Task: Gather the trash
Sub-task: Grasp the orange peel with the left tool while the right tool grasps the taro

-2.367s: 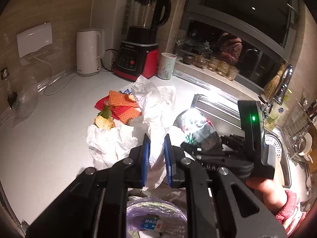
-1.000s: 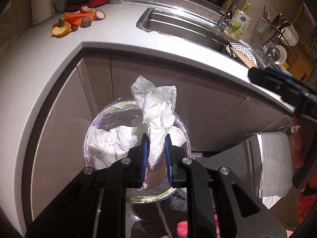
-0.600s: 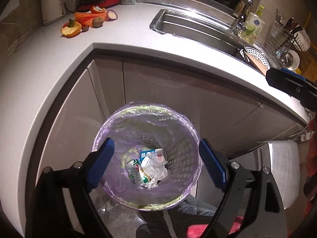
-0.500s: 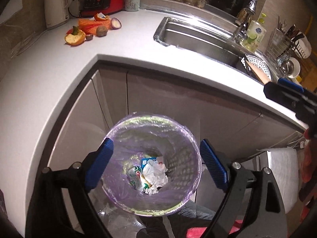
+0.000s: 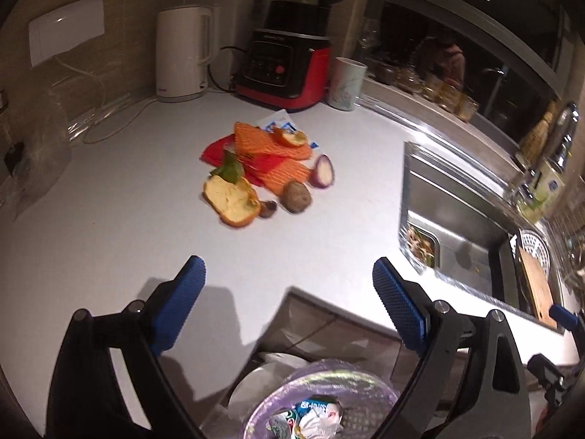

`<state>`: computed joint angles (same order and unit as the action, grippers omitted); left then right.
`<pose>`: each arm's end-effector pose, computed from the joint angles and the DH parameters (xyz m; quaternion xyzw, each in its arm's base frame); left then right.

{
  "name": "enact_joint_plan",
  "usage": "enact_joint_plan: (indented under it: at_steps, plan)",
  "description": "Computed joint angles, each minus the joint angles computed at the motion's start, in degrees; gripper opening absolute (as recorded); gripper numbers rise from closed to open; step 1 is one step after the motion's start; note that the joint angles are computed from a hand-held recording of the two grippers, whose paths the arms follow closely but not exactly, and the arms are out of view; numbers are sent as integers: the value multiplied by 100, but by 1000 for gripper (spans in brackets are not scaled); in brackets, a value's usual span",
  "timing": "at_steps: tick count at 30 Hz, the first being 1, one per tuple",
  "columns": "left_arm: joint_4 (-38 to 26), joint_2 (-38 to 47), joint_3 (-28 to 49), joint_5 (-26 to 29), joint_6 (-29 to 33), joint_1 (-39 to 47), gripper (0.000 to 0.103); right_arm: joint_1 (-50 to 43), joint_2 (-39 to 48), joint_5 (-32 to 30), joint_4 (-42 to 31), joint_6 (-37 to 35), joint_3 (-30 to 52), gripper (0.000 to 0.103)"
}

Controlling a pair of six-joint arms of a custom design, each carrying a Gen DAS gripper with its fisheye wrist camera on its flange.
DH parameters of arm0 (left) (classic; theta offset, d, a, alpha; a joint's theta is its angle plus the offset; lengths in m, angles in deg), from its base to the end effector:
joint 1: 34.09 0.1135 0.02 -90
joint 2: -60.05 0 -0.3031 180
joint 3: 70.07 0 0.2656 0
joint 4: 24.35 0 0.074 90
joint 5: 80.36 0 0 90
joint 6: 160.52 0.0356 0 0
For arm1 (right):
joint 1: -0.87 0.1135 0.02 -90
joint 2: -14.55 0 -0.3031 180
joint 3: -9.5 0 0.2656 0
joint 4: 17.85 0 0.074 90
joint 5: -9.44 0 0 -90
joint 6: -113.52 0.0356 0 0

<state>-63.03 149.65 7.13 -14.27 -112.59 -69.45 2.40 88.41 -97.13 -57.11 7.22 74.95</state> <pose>0.2891 -0.1874 0.2767 -0.1229 0.9168 -0.0515 0.3765 0.2709 0.0174 0.2859 -0.1944 0.9036 0.0873 0.3716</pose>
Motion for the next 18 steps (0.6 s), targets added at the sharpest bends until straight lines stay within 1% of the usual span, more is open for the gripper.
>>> enact_joint_plan:
  at_steps: [4, 7, 12, 14, 17, 18]
  plan:
    - [177, 527, 312, 309, -71, 835, 89, 108, 754, -81, 123, -208, 480, 101]
    - [155, 998, 700, 440, -129, 1197, 86, 203, 1284, -116, 172, -391, 833, 101]
    - [-169, 1919, 1527, 597, -267, 1468, 85, 264, 2044, -287, 100, -534, 1444, 101]
    - [-297, 2219, 1782, 699, -317, 1537, 83, 272, 2268, -353, 49, -555, 1638, 101]
    - [-454, 2503, 1992, 837, -388, 1584, 74, 264, 2547, -430, -38, -597, 1908, 101]
    - [-468, 2550, 1986, 882, -410, 1601, 65, 269, 2607, -451, -56, -603, 1969, 101]
